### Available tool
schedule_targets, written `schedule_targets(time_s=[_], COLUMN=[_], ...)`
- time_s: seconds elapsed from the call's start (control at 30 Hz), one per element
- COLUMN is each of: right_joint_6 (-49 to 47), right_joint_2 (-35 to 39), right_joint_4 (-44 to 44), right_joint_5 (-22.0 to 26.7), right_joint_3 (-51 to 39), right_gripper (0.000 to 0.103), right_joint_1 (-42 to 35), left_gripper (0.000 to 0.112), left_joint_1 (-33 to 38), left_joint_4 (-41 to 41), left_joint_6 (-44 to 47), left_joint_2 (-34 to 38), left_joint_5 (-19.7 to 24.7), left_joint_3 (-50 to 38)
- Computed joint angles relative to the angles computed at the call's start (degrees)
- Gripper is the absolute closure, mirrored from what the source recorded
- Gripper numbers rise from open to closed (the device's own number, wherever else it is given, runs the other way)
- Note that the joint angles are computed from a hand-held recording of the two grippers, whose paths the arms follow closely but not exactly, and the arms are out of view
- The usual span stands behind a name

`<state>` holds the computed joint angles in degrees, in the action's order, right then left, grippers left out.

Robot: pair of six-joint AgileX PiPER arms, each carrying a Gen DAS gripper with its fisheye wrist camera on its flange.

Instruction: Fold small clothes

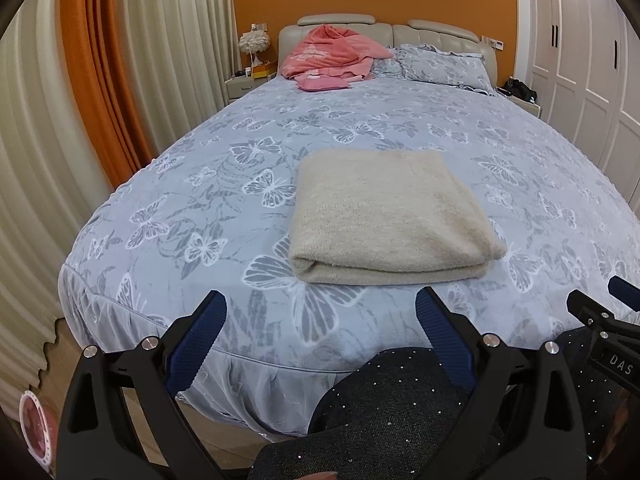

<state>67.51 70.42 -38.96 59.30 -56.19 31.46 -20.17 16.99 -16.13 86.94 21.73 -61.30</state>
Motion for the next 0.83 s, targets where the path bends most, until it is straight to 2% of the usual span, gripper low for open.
schedule_targets(time_s=[0.23, 0.83], right_joint_6=[-2.1, -1.2], right_joint_2=[-0.3, -0.4], right_joint_4=[-0.3, -2.6], right_joint_5=[-1.1, -0.4], right_joint_3=[0.6, 0.7], right_gripper=[0.024, 0.023], right_joint_1=[-1.0, 0.7], left_gripper=[0.019, 0.020], left_joint_1=[-1.0, -1.6], left_joint_4=[5.5, 8.0], left_joint_6=[-5.2, -7.1], left_joint_2=[-0.2, 0.0], left_joint_5=[0.3, 0.9], left_joint_3=[0.2, 0.1])
